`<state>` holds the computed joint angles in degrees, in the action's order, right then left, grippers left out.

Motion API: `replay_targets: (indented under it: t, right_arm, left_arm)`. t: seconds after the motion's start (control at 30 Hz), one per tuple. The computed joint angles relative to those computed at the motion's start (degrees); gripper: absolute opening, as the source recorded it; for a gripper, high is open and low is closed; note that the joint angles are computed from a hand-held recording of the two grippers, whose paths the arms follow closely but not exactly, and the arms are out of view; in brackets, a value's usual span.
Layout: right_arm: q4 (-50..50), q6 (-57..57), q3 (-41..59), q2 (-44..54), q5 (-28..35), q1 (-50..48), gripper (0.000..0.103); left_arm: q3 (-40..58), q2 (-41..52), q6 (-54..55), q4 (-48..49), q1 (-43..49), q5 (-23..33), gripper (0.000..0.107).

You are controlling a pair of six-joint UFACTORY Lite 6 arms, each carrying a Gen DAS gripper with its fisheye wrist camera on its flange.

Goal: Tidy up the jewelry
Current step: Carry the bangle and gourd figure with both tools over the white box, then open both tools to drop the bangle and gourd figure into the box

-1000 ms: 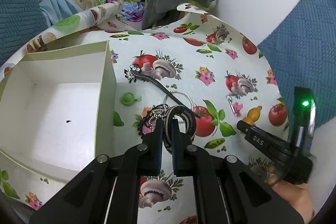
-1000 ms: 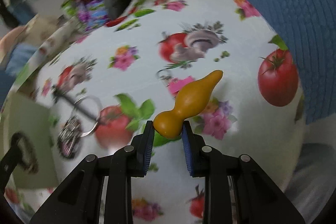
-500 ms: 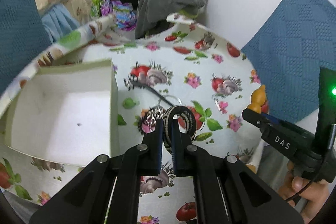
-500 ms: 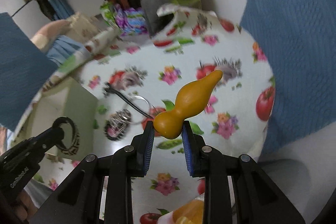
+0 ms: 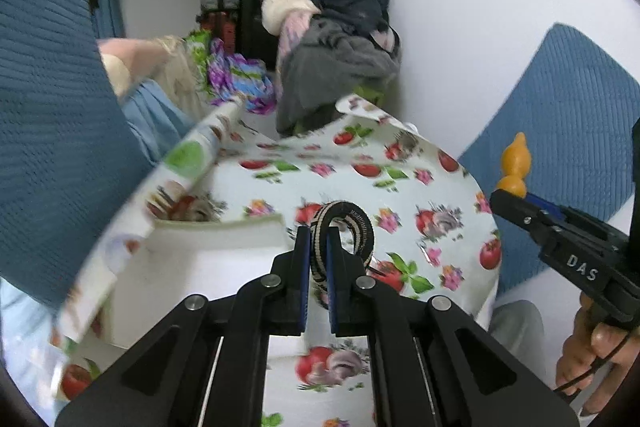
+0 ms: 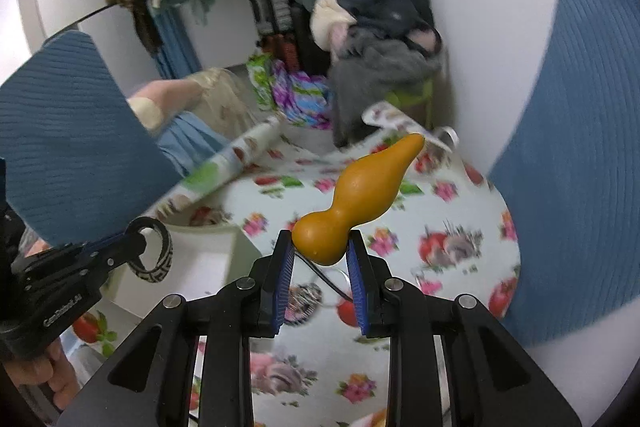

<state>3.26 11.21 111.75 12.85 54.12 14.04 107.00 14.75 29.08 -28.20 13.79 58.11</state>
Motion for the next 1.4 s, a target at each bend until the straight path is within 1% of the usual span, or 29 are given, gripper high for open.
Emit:
replay_targets:
  t: [0.17, 0.23, 0.3, 0.37, 0.43, 0.53, 0.73, 0.87, 1.0, 1.2, 1.23, 1.27, 1.3, 1.33, 1.37, 1.4]
  right_arm:
    - [-3.44, 3.59, 16.80, 9.68, 5.15, 6.88, 0.023]
    - [-3.61, 4.38, 22.85, 14.26, 6.90, 9.65, 0.023]
    - [-3.58, 4.97, 24.95, 16.89, 7.21, 12.10, 0.023]
    - [-3.63, 5.46, 24.46, 18.51, 6.36, 14.53, 0.023]
    - [-3.40, 6.04, 24.47, 20.49, 5.92, 16.72, 0.023]
    - [-2.73, 6.71, 23.40, 23.72, 4.61, 19.69, 0.023]
    - [-1.47, 6.36, 16.79, 26.13, 0.40, 23.16, 0.023]
    - [-1.58, 5.35, 16.64, 29.21, 0.00, 24.11, 0.023]
    - [-1.46, 5.12, 18.61, 32.62, 0.72, 24.42, 0.024]
    - [0.41, 4.43, 17.45, 33.23, 0.48, 23.96, 0.024]
    - [0.76, 4.00, 17.08, 32.83, 0.33, 23.91, 0.024]
    - [0.61, 3.80, 17.07, 32.45, 0.39, 23.98, 0.029]
    - [0.47, 3.77, 17.03, 32.11, 0.45, 24.00, 0.033]
    - [0.56, 3.69, 16.78, 31.59, 0.28, 23.97, 0.035]
    - [1.17, 3.16, 16.32, 30.80, 0.00, 23.81, 0.035]
    - [1.38, 2.90, 16.31, 30.47, 0.09, 23.73, 0.035]
  left_arm:
    - [6.18, 3.44, 3.95, -2.32, 6.17, 3.18, 0.007]
    - [5.51, 4.04, 6.36, -2.94, 8.40, 2.84, 0.007]
    - [4.24, 5.09, 8.42, -3.90, 10.63, 2.78, 0.007]
    - [3.00, 6.14, 10.36, -4.33, 12.23, 2.54, 0.007]
    - [-0.27, 6.43, 12.62, -4.14, 13.62, 0.67, 0.007]
    - [-2.85, 8.30, 14.95, -4.90, 15.63, -0.21, 0.007]
    - [-6.86, 11.24, 18.06, -4.51, 17.77, -3.08, 0.007]
    - [-7.97, 13.66, 19.37, -3.97, 18.19, -4.93, 0.007]
    - [-8.30, 15.78, 19.48, -3.74, 18.65, -5.25, 0.007]
    - [-10.88, 14.73, 20.81, -4.58, 19.20, -5.22, 0.007]
    - [-10.53, 14.85, 20.85, -4.77, 19.13, -5.02, 0.007]
    - [-10.57, 14.54, 20.91, -4.96, 19.16, -4.65, 0.008]
    - [-10.41, 14.42, 20.99, -5.15, 19.19, -4.24, 0.010]
    - [-10.13, 14.24, 21.00, -5.34, 19.13, -3.85, 0.017]
    - [-10.32, 13.62, 21.27, -5.71, 19.24, -3.74, 0.031]
    - [-10.46, 12.98, 21.23, -5.95, 19.28, -3.83, 0.039]
